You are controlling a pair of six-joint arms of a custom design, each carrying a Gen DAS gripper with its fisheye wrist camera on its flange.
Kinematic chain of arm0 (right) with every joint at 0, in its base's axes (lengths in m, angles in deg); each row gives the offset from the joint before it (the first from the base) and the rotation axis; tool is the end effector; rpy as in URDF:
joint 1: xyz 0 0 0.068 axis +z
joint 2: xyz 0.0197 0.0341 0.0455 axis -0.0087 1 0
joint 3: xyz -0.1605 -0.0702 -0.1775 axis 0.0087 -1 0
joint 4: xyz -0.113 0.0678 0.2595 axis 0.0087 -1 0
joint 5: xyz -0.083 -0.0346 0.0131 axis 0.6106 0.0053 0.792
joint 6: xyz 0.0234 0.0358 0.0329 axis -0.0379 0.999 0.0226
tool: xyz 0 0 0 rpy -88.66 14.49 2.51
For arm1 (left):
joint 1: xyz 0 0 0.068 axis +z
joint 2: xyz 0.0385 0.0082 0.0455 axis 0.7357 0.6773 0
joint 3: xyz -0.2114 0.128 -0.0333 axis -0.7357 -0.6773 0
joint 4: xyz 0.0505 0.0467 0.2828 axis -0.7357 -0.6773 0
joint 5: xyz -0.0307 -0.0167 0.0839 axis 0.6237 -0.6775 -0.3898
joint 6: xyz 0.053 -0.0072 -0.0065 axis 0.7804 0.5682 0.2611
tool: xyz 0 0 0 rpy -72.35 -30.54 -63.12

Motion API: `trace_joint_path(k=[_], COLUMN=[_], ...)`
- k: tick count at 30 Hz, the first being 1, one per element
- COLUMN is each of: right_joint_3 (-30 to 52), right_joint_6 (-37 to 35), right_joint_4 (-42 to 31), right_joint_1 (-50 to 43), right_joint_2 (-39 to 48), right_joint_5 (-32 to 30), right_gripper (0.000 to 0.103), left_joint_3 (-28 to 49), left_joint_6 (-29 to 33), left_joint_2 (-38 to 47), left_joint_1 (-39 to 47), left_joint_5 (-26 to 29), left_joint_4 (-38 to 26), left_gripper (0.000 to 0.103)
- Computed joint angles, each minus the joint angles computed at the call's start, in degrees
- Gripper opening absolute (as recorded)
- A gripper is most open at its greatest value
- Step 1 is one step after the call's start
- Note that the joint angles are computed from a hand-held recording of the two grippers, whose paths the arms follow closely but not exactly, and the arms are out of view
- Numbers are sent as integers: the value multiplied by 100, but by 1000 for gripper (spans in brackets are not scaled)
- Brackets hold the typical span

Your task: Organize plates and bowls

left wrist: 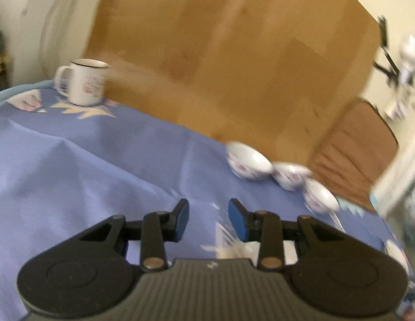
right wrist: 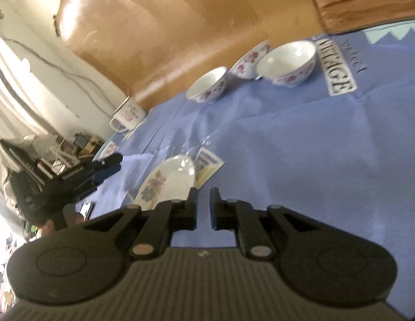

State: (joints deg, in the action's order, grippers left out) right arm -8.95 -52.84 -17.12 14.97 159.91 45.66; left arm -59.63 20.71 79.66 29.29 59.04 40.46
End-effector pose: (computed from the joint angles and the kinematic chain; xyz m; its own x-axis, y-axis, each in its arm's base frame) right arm 0.3245 0.1147 0.0334 -0.8066 -0.0368 -0.5899 -0.4852 0.6112 0.6253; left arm 0.2132 -0.0603 0.0697 -0.4668 -0.4299 -0.7729 -0.2055 0.9027 -0.3780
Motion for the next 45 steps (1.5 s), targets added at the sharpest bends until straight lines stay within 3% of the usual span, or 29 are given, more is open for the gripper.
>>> trace_joint_path(k=[8,9,10,12,14,18,21,26,32,39,45], right_joint_3=[471,530,632,761,910,545,-27,-989,-1701,-1453,-1377], right_joint_6=[-245,-218,-207,-201,-169,-128,-49,25,-273,-511,-474], right_joint_4=[-370,-361,-377,-384,-520,-218,304,1022,1313,1364,1634], right_joint_1=[324,380,428,514,538,424,87,-880,-2505,-3827,-3906], right_joint_2=[287,338,429,543,680,455,60,-720,-1476,-958,-664], right_joint_5=[-109,-108,-103,95,171,320,376,500,480,444,731], right_gripper=[18,19,20,23,12,12,12,12,12,12,12], left_joint_3=[554,634,641,603,716,855,1412,2989,5749,8709,9898], left_joint_6=[-418,-467,-539,-688,-921,-914,-590,-25,355,438,564], left_joint_2=[1018,1189,1257,1340,1329,1198,1476,2587,4662,6709,7465], left_joint_1=[-502,-551,-599,-766,-1027,-1155,-1487,-1918,-2410,-2775,-2946], left_joint_5=[26,3,24,-116,-529,-390,-520,-291,307,601,244], left_joint_4=[-381,-383,-388,-309,-578,-609,-719,-856,-1319,-2401,-3043], left_gripper=[32,27,15,13,12,9,9,9,10,11,12])
